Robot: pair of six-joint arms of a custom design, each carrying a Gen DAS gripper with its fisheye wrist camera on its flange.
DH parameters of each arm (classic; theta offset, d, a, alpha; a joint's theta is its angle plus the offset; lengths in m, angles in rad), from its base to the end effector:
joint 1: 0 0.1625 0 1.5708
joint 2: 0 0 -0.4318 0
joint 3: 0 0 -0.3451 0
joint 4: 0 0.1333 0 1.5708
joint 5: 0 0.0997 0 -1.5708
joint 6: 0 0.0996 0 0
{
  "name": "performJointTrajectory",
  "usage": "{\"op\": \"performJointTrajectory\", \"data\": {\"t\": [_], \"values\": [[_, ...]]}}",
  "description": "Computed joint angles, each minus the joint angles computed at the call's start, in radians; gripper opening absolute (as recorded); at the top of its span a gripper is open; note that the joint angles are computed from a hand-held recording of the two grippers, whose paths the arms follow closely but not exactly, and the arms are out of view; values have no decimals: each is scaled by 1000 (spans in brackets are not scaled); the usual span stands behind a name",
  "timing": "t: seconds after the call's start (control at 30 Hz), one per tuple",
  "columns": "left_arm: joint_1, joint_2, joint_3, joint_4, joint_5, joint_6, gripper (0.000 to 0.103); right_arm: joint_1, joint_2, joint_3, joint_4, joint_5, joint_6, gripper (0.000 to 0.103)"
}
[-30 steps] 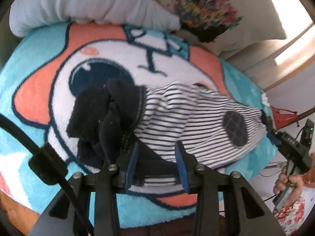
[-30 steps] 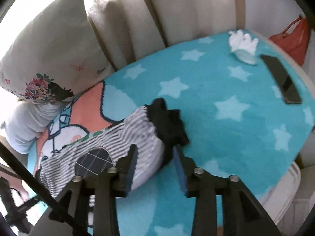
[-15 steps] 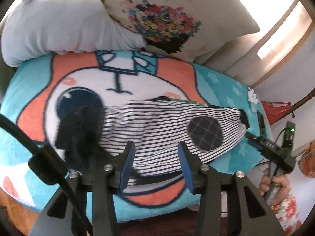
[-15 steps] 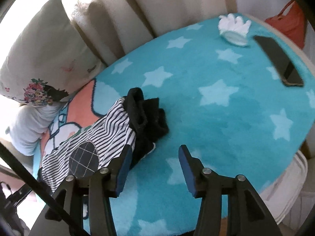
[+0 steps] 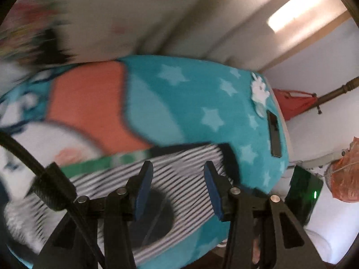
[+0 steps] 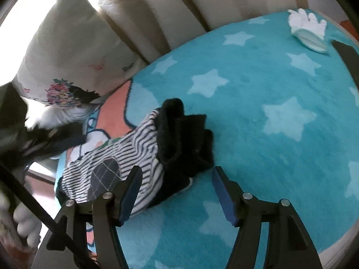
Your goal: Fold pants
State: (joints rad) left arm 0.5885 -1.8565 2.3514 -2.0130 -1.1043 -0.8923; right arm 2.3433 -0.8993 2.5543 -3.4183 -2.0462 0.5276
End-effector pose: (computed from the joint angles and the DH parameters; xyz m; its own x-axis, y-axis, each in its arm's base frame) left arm -0.1314 -0.3018 0.3188 -0.9455 0.0430 -0.3229 0.1507 0.9365 -0.3166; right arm 0.3102 -0.1926 0.0888 -0.9479 -0.1281 0.2918 -0.2405 0.8882 -0.3915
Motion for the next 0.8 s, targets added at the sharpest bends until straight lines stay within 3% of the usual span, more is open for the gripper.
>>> {"op": "performJointTrajectory", "data": {"t": [0.1,0.23,0.4,0.53,0.63,0.67,0.7,0.8], "values": [[82,146,-20,-132,-53,111,46,-20,-2,5,-23,32,-8,69],[165,298,-54,-218,-114,222,46,-32,15,0,-42,40,-39,69],[239,371,-72,-272,-200,290,46,-15,77,-13,-95,-14,-63,69],[254,381,-69,-304,-230,312,49,2,103,-39,-85,-56,-64,67],[261,389,-69,-314,-255,323,49,1,109,-53,-70,-66,-64,50],[262,389,-70,-309,-261,328,46,-9,105,-52,-68,-49,-68,38],[261,388,-69,-304,-265,333,31,-22,95,-55,-49,-24,-68,28],[250,366,-61,-303,-268,346,27,-16,70,-64,-18,-15,-59,23]]}}
